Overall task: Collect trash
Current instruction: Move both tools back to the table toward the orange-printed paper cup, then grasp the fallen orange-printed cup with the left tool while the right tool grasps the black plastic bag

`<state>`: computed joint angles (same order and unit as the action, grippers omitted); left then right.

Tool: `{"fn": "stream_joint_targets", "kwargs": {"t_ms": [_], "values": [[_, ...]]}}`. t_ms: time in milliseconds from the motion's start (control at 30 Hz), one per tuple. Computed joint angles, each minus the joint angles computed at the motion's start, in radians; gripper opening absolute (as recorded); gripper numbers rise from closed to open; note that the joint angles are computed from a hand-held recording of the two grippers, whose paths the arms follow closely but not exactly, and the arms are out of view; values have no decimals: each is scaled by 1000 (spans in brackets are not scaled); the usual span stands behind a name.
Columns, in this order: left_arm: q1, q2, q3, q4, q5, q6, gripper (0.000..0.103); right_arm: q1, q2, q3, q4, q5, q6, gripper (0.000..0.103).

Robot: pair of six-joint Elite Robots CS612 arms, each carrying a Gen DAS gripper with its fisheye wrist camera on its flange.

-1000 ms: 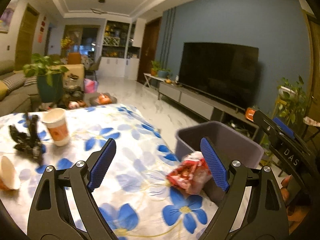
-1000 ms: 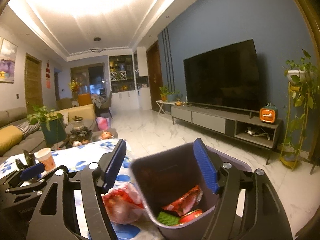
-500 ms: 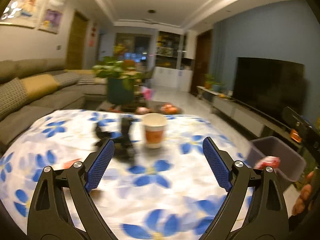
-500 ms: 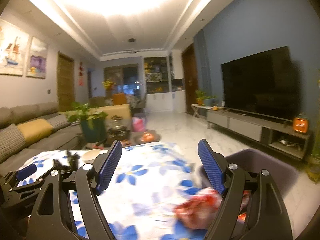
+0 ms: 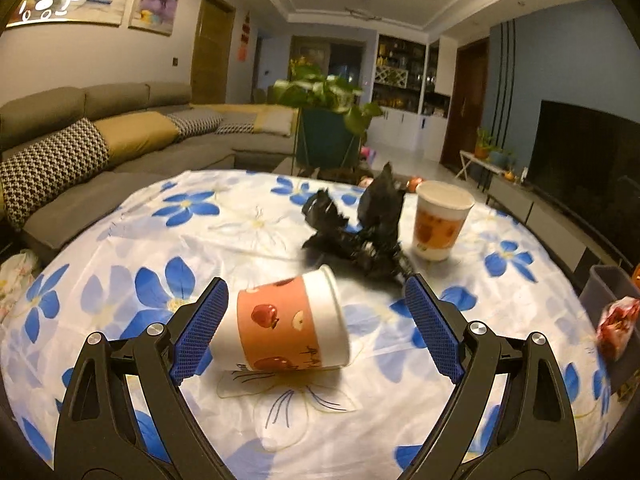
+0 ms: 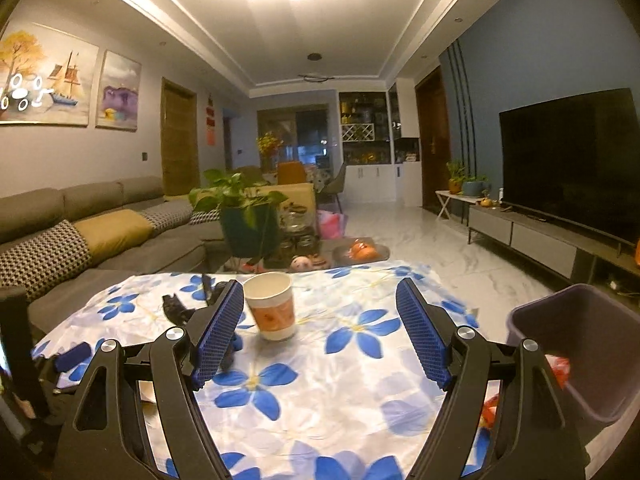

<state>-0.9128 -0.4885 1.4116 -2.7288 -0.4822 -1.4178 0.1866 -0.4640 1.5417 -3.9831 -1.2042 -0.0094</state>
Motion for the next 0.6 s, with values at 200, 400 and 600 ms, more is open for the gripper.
{"fn": "stream_joint_targets", "kwargs": {"t_ms": [200,400,600], "values": [[17,-3,5,55,-41,-54,88,16,12,-13,20,11,-25,77],[23,-5,26,2,-44,-40,88,22,21,-27,60,25,-40,77],[25,-22,73,-29,-61,-83,87,26,26,-30,80,39,-62,77]]}}
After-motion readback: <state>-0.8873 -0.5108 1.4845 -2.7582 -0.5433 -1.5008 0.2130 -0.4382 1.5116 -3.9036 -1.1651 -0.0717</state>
